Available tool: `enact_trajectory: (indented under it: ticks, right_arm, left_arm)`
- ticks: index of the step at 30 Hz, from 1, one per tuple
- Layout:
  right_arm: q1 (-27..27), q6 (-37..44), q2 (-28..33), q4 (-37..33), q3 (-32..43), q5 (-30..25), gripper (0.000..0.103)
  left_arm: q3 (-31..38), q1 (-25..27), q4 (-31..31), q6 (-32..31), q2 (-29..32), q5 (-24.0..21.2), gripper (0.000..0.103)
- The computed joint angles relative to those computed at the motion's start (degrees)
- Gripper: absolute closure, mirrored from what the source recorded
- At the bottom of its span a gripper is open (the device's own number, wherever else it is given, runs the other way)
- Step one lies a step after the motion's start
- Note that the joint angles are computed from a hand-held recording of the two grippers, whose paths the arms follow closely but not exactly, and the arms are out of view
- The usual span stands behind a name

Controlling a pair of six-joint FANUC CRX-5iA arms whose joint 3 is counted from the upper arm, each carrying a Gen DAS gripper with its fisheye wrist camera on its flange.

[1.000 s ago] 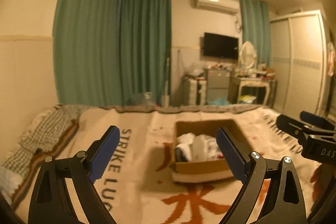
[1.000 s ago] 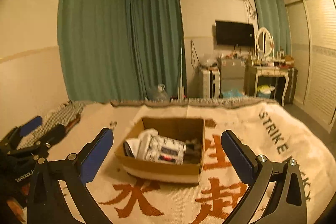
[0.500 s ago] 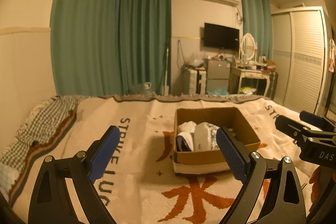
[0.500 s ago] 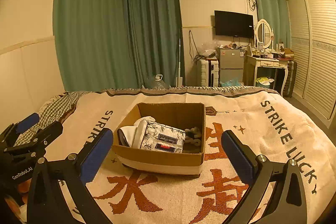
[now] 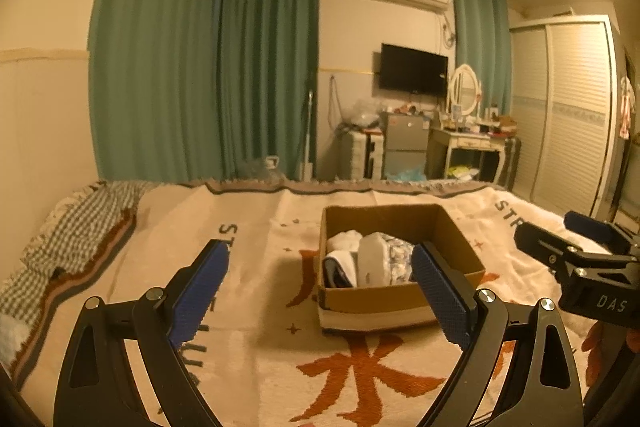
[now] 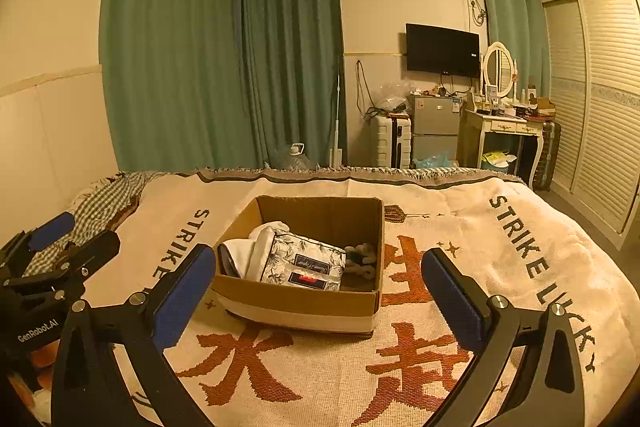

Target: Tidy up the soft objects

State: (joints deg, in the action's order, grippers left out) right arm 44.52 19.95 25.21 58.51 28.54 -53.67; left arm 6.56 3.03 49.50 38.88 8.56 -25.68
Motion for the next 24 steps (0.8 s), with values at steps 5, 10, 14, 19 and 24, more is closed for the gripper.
enact_trajectory:
  ticks: [5,10,14,19,24]
  right_arm:
    - [0.0,0.5,0.2,-0.8,0.4,0.0,0.0]
    - [0.1,1.3,0.6,-1.2,1.2,-0.3,0.0]
    - [0.1,1.3,0.7,-1.2,1.4,-0.3,0.0]
    - [0.0,1.4,0.7,-1.2,1.4,-0.2,0.0]
    - [0.0,1.4,0.8,-1.2,1.5,-0.2,0.0]
  left_arm:
    - [0.1,0.0,-0.6,0.5,0.0,-0.1,0.009]
    - [0.3,0.0,-1.0,0.7,0.0,-0.2,0.009]
    - [-0.2,-0.3,-0.5,-0.2,-0.2,0.7,0.009]
    - [-0.1,-0.4,-0.6,-0.1,-0.2,0.6,0.009]
    - [-0.3,-0.4,-0.3,-0.3,-0.2,0.5,0.009]
